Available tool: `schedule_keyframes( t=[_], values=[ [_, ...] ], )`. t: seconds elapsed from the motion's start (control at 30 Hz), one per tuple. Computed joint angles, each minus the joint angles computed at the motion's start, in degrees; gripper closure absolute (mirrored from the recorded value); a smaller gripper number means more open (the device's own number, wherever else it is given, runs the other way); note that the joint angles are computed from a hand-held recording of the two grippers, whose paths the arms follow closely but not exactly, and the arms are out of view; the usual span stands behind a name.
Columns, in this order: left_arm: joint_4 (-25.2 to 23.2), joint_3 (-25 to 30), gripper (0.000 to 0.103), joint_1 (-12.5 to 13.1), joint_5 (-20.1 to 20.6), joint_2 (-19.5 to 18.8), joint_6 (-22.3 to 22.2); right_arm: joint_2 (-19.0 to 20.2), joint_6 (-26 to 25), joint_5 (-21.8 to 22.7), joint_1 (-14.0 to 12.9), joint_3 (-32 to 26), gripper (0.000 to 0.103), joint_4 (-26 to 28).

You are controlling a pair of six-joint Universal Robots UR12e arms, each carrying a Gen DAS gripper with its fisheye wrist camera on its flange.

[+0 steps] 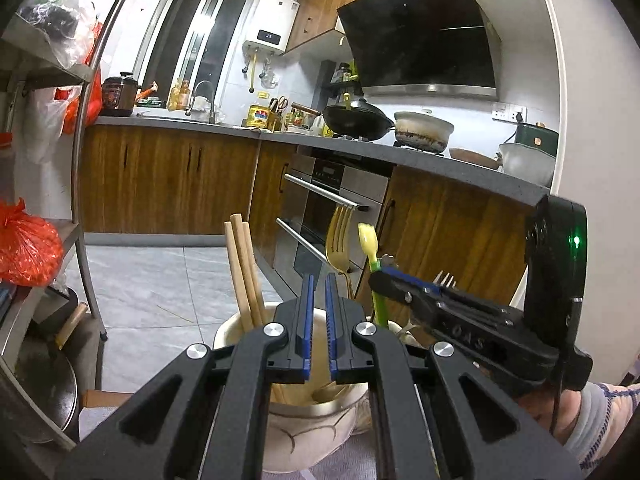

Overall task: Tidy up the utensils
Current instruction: 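Release the chopstick into the larger compartment while the right tool drops the green utensil into the smaller one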

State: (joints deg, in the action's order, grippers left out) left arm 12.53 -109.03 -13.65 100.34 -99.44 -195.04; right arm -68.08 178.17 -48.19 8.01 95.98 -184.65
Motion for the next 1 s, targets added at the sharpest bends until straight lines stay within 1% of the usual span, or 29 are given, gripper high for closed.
schedule_keyframes(
  t=[0.07, 0.1, 0.13, 0.2, 0.37, 0.5, 0.67, 0.73, 0.83, 0.9, 1.0],
  values=[
    [-0.4, 0.0, 0.098, 0.1, -0.2, 0.1, -0.3, 0.5, 2.5, 0.3, 0.0, -0.2, 0.093, -3.1],
    [-0.5, -0.1, 0.098, 0.1, -0.3, 0.1, -0.5, 0.6, 3.0, 0.5, 0.0, -0.2, 0.093, -4.0],
    [-0.5, -0.1, 0.098, 0.2, -0.5, 0.1, -0.7, 0.6, 2.7, 0.5, 0.0, -0.3, 0.093, -3.8],
    [-0.4, -0.2, 0.098, 0.2, -0.6, 0.2, -0.8, 0.6, 1.5, 0.7, 0.1, -0.2, 0.093, -2.6],
    [-0.9, -0.2, 0.098, 0.3, -0.7, 0.3, -0.8, -0.3, -3.2, 0.0, 0.2, 0.6, 0.093, 2.8],
    [-1.4, -0.5, 0.098, 0.4, -0.6, 0.6, -1.1, -0.8, -5.9, -0.5, 0.3, 1.1, 0.093, 6.1],
    [-2.5, -0.8, 0.098, 0.4, -0.8, 1.0, -1.7, -1.3, -7.2, -1.0, 0.3, 1.5, 0.093, 8.1],
    [-3.1, -0.8, 0.098, 0.4, -1.0, 1.2, -1.8, -1.6, -7.5, -0.7, 0.1, 1.7, 0.085, 8.8],
    [-4.3, -0.7, 0.098, 0.2, -0.6, 1.6, -1.7, -2.4, -7.4, -0.1, -0.4, 2.4, 0.083, 8.3],
    [-5.0, -0.9, 0.098, 0.1, -0.1, 2.1, -1.6, -3.1, -6.9, 0.5, -1.0, 3.2, 0.075, 7.9],
    [-6.1, -1.2, 0.098, -0.3, 0.7, 2.7, -1.3, -4.3, -7.0, 0.6, -1.8, 4.3, 0.074, 7.8]
  ],
)
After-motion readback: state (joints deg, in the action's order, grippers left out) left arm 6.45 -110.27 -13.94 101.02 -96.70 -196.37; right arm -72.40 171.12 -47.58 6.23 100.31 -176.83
